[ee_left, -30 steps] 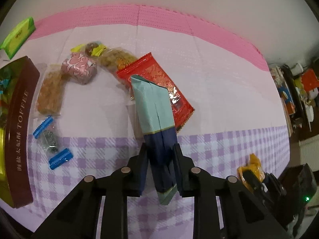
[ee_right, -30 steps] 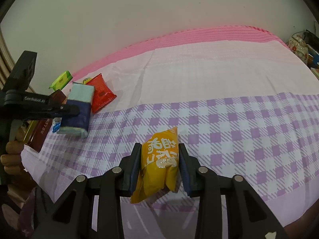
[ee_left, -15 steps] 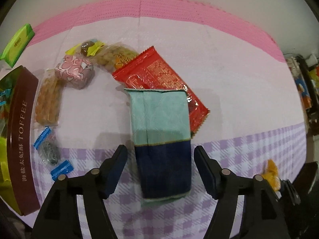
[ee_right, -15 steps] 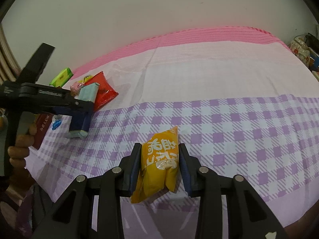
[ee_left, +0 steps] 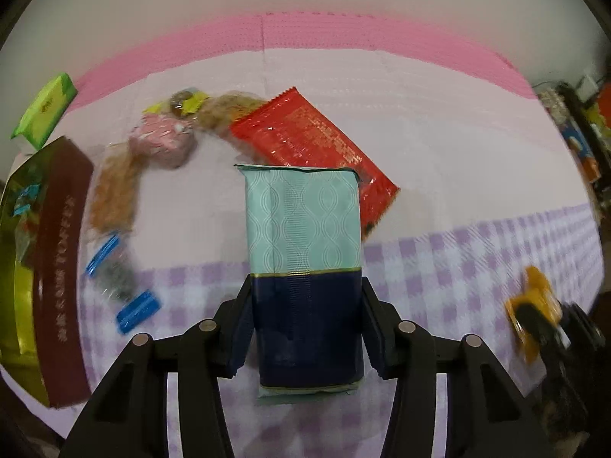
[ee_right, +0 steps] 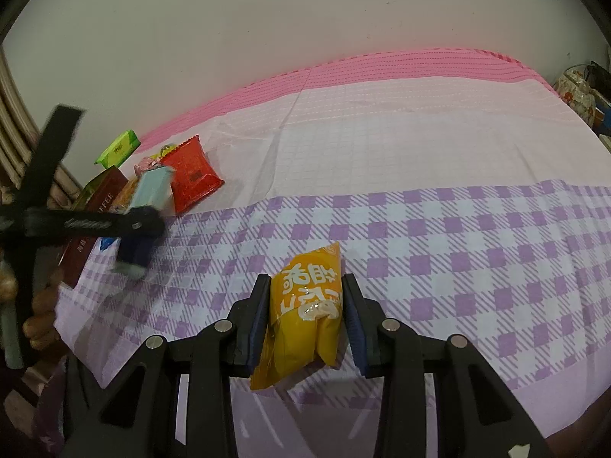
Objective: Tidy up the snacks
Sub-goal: 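Grasp the teal-and-navy packet with the left gripper while the right gripper holds the yellow bag, then carry the teal-and-navy packet into the tin and open the left gripper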
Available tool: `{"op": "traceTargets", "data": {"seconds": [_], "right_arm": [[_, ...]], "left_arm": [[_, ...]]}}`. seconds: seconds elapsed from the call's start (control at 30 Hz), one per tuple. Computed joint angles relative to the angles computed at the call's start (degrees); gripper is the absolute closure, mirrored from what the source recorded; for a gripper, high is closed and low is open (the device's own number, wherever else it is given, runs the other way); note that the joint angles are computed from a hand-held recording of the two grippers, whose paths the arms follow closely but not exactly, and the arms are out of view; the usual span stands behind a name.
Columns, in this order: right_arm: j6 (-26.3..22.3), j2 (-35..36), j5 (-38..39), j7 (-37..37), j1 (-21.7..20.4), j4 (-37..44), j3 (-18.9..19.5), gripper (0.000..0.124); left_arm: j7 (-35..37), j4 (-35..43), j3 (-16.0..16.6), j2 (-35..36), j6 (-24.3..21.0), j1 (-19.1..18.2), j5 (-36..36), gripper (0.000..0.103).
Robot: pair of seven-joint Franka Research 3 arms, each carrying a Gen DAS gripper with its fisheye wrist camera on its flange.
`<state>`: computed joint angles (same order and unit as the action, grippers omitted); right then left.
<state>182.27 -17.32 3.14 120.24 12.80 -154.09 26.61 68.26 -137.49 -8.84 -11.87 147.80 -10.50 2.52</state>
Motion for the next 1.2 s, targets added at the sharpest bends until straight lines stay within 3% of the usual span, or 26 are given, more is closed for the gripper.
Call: {"op": "traceTargets", "data": {"seconds": [0.13, 0.2, 0.37, 0.4, 0.57, 0.93, 1.2], "right_arm": [[-0.9, 0.1, -2.1, 2.2, -4.2, 0.9, 4.3, 0.088], [-1.0, 0.4, -3.1, 2.9, -4.8, 1.3, 4.7, 0.088], [-2.9, 0.2, -8.6, 8.1, -11.3, 2.9, 10.8, 0.089], [-3.3, 0.1, -9.7, 9.3, -12.3, 3.2, 11.7, 0.089], [-5.7, 0.0, -16.2, 15.3, -17.6, 5.2, 16.7, 0.089], [-9.7, 1.1, -27.2, 24.4, -19.5, 8.1, 18.4, 0.09], [-11.1, 3.0, -34.2, 29.8, -17.7, 9.8, 16.2, 0.089]], "left_arm": [[3.2, -5.9, 1.7, -8.5, 0.4, -1.3, -3.0, 0.053], [3.6, -7.2, 2.2, -11.2, -0.1, -1.2, -2.5, 0.053], [1.4, -10.1, 1.6, -16.9, 0.0, 0.0, 0.8, 0.053], [3.1, -10.6, 3.4, -18.9, -1.1, 0.1, 0.9, 0.053], [2.1, -12.6, 4.0, -23.0, -1.5, 1.3, 2.1, 0.053], [3.3, -16.2, 6.6, -30.3, -1.5, 6.7, 6.5, 0.053], [2.4, -17.6, 6.7, -31.2, 0.2, 14.7, 12.1, 0.053]]}}
